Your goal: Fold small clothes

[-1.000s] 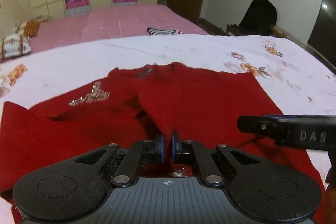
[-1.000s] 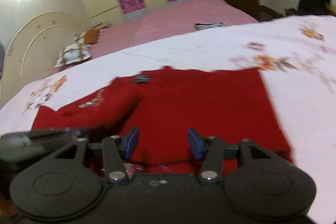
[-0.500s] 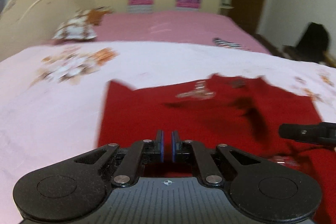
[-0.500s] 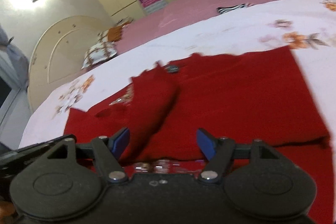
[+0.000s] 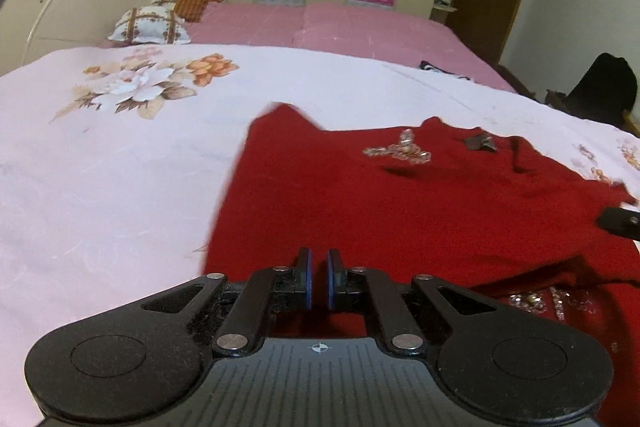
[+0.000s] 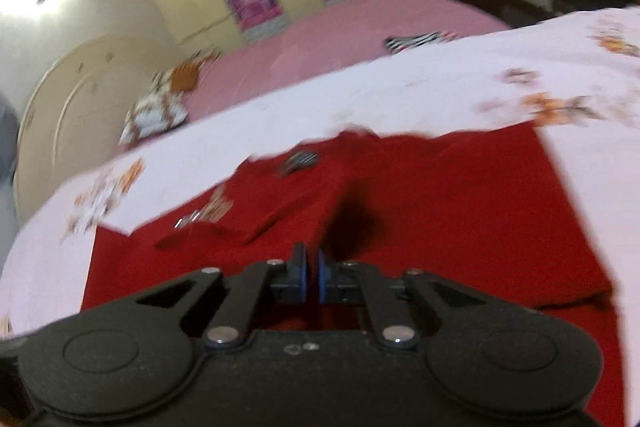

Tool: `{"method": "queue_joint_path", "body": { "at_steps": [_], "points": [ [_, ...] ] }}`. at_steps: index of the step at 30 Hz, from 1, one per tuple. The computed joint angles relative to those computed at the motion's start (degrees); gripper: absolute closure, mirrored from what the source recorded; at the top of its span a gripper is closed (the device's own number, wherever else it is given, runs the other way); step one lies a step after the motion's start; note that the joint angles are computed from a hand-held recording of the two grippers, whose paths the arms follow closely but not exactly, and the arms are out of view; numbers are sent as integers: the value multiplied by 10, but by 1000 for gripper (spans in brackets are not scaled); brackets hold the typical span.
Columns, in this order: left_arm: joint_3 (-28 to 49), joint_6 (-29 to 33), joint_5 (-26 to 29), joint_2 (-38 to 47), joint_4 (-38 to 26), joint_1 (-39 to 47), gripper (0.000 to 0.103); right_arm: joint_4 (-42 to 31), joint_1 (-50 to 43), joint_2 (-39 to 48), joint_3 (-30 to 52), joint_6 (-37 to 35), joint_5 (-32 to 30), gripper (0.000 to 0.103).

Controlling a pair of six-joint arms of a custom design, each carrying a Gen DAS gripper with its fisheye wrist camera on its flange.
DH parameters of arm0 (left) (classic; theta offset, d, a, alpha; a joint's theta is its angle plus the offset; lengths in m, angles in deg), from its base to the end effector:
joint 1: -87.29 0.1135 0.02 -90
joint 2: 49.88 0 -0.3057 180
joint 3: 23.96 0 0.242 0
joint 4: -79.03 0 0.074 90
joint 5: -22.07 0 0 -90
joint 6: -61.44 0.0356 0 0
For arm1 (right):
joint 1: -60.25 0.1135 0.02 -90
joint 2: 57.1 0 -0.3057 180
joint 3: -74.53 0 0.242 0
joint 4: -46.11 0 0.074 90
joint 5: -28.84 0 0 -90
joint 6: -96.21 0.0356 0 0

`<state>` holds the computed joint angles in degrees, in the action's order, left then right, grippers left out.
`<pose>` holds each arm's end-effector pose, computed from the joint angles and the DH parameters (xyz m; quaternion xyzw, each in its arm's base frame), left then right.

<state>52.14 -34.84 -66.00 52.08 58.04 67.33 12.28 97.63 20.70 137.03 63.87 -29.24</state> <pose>0.3531 -0.1295 0.2271 0.1169 0.9224 -0.0987 0.3545 0.2157 0.1411 0.2696 0.2531 0.8700 0.0736 0.4167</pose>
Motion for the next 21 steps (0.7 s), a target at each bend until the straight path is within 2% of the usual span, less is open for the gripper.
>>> {"method": "queue_joint_path", "body": {
  "at_steps": [2,3,6,8,10,12,13,14,15,16,21],
  "points": [
    [1,-3,6,5,-2,-5,98,-27,1,-22,-22,17,20,97],
    [-3,-3,1,7,4,-11,98,-33,-6,-28,-34,24,11,97],
    [-9,4,-20,8,17,-22,98,8,-47,-43,-78,13,-75,93],
    [-2,-2,-12,4,4,-18,98,46,-62,-74,-109,29,-84,70],
    [2,-2,-3,-2,4,-11,98,53,-76,-91,-116,30,-75,61],
    [11,1,-10,-2,5,-10,98,46,-91,-91,-114,23,-69,63],
    [22,0,-9,3,0,-7,98,47,-101,-89,-116,21,-73,70],
    [37,-5,-9,12,-7,-5,98,52,-111,-85,-118,12,-83,84],
    [49,-7,-10,20,-12,-4,98,56,-115,-83,-119,4,-91,93],
    [58,-9,-12,27,-13,-4,98,57,-112,-85,-118,-2,-89,97],
    [105,-18,-17,68,-24,-10,98,-6,-54,-110,-87,-29,29,97]
  ]
}}
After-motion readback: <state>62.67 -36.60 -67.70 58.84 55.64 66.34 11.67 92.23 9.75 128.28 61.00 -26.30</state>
